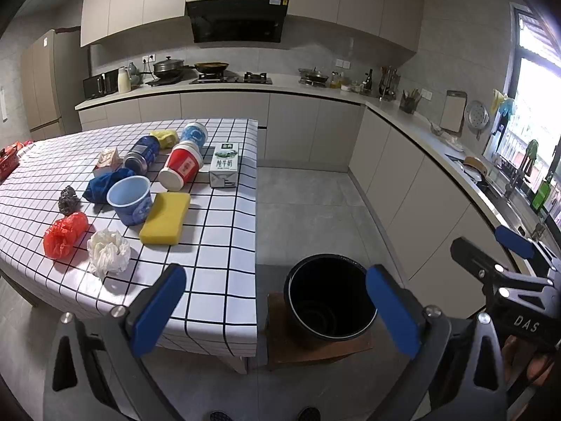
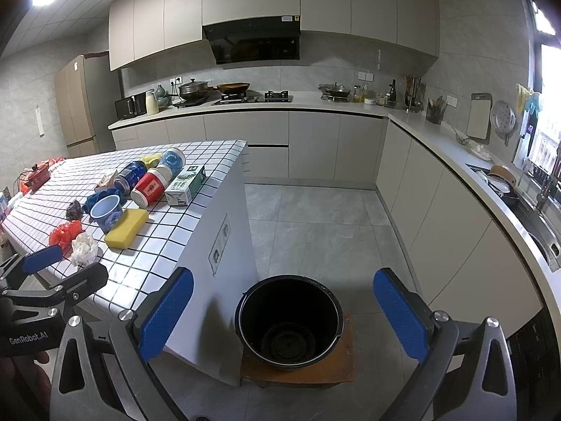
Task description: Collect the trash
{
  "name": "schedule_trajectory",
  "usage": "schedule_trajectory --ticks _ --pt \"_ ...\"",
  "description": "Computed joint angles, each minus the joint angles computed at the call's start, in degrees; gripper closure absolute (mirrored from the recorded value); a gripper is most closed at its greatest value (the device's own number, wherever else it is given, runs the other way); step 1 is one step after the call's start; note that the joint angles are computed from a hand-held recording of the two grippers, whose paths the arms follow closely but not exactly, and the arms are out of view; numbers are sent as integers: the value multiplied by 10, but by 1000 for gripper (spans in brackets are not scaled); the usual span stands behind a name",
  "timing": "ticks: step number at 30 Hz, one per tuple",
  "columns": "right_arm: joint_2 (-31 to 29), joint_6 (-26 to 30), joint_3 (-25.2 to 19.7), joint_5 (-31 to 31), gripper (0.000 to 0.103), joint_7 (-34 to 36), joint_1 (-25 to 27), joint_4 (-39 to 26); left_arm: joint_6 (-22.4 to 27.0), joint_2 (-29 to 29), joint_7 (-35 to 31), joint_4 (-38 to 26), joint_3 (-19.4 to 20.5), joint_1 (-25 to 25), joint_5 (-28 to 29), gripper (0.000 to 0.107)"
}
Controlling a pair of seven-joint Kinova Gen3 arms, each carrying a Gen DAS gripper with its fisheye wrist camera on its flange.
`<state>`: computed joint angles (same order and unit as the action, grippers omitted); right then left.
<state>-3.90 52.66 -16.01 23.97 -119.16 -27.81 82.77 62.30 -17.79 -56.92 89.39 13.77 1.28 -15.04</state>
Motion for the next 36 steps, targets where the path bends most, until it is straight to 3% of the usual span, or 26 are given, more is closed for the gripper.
schedule_trajectory --ticks 36 --pt "2 0 2 -10 0 12 -1 -1 9 -8 11 1 7 -10 -2 5"
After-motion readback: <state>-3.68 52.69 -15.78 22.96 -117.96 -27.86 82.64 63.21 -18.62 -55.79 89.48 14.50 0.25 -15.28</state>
